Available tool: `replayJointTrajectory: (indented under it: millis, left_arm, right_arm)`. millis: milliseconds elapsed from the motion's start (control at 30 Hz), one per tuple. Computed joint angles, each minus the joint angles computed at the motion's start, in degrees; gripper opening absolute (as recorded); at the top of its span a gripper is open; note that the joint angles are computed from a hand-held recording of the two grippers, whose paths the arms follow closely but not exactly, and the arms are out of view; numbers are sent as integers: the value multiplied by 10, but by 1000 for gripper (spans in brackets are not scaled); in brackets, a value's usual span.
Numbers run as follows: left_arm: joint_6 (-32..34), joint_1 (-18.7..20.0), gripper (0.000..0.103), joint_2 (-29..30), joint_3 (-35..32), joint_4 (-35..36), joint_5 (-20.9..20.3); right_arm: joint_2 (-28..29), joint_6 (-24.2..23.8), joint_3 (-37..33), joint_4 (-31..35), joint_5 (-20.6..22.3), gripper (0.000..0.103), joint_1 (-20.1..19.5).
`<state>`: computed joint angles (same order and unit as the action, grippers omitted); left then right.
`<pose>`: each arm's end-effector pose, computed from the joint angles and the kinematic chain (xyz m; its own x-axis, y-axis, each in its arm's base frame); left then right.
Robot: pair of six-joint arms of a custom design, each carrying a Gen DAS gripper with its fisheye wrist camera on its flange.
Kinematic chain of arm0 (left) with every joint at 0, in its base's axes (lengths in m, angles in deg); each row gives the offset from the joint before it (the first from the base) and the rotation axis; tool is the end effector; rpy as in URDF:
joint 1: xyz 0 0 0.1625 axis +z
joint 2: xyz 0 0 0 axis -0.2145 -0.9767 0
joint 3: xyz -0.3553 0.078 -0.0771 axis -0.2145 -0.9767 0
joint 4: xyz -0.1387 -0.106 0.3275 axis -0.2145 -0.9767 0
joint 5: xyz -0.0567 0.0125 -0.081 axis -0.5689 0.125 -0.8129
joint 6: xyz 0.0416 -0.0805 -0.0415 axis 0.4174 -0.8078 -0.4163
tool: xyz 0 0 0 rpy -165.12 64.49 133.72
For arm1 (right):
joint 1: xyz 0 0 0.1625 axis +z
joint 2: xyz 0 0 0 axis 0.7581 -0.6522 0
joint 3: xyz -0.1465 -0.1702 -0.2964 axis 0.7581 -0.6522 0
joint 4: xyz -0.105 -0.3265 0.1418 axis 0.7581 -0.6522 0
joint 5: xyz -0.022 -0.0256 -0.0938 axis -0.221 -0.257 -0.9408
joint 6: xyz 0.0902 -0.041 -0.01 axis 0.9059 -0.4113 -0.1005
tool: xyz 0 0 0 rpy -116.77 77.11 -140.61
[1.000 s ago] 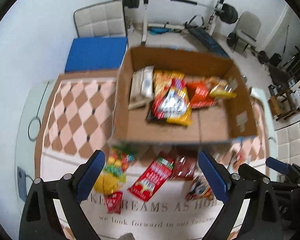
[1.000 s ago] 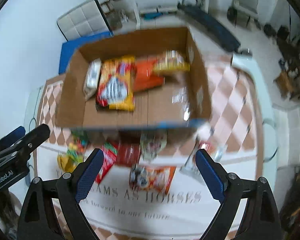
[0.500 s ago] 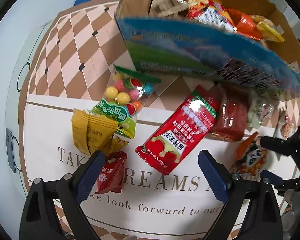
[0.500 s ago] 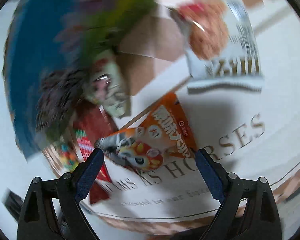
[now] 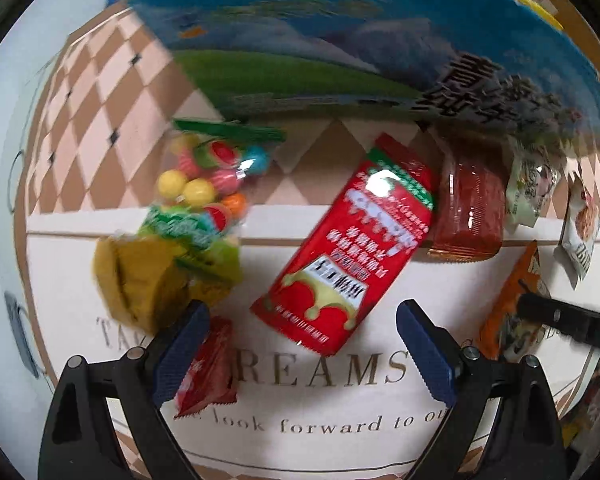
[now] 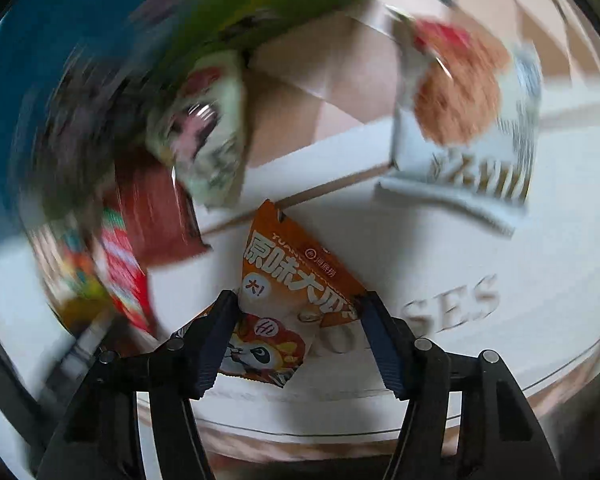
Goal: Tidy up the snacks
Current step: 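Grasp the orange sunflower-seed bag with the right gripper while the left approaches the red packet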
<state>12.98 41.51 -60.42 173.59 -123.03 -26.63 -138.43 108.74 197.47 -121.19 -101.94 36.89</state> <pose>-0.3640 -0.3901 0.0707 -0.6738 0.2122 -0.7078 0.1028 0.9755 0.1947 0.0580 -0.4041 0.2352 -0.7567 0.4269 0.4950 0.4453 0.8911 -0.0877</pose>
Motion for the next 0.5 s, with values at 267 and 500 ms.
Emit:
replayJointTrajectory:
  millis: [267,500]
  left_arm:
    - [76,16,96,76,-63,34,11]
    - [95,20,86,91,-81,7,-6]
  right_arm:
    - [39,-9,-25,51,-73,69,59]
    - [3,47,22,5,-43,69,20]
